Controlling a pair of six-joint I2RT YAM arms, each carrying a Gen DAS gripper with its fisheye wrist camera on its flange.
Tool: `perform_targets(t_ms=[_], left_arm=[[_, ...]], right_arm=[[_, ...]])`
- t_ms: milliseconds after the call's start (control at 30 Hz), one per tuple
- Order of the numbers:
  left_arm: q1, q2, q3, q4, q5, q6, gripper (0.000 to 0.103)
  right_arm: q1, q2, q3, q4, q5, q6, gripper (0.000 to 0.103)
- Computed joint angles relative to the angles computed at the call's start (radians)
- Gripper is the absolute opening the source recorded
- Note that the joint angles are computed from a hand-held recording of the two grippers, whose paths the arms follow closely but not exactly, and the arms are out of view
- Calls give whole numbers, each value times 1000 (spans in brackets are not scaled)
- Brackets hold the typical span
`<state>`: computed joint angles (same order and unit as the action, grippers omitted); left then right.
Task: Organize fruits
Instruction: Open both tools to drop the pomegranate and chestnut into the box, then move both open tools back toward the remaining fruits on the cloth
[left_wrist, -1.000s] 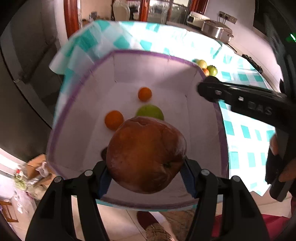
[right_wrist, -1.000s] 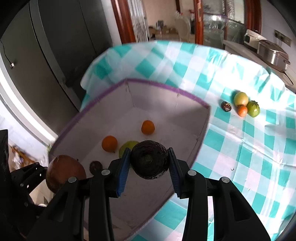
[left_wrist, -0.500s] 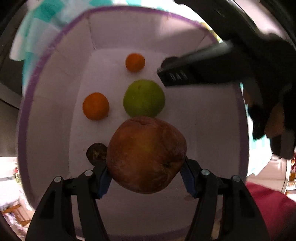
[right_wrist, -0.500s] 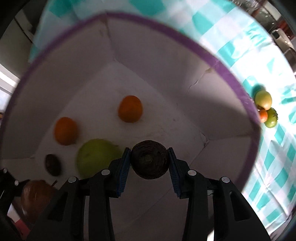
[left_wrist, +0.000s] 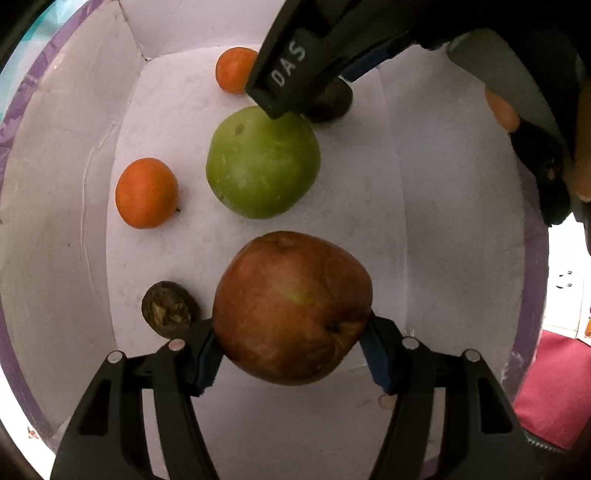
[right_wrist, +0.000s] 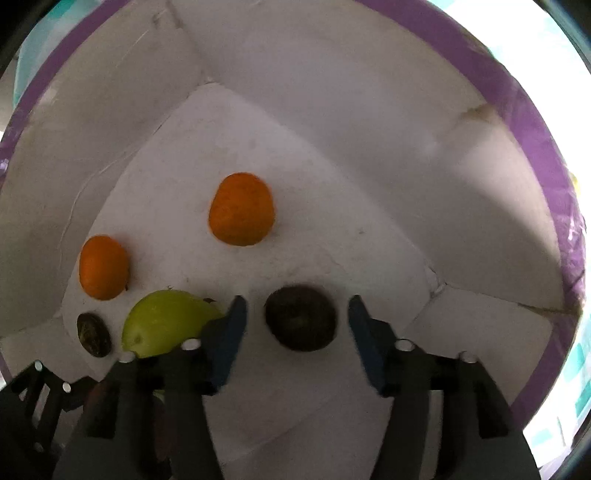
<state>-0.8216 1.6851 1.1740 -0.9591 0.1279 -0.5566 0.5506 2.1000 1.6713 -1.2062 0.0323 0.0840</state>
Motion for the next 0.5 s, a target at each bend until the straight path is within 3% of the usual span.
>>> perform_targets(t_ms=[67, 167, 267, 333, 433, 500], left_arm=[[-7, -2, -2, -7, -10, -15, 65], [-6, -54, -44, 37, -9, -55, 68], [-21, -188, -126, 131, -77, -104, 89], [-46, -276, -167, 168, -130, -126, 94], [-109, -382, -185, 137, -253, -195, 96], [-173, -438, -168, 85, -398, -265, 96]], right_arm=[[-13, -21, -16, 18, -6, 2, 71], [-11, -106, -93, 92, 9, 6, 72], [23, -304, -237, 199, 39, 40, 75], [36, -450, -310, 251, 28, 84, 79], [40, -696, -389, 285, 41, 126, 86], [15, -822, -427, 293, 35, 123, 87]])
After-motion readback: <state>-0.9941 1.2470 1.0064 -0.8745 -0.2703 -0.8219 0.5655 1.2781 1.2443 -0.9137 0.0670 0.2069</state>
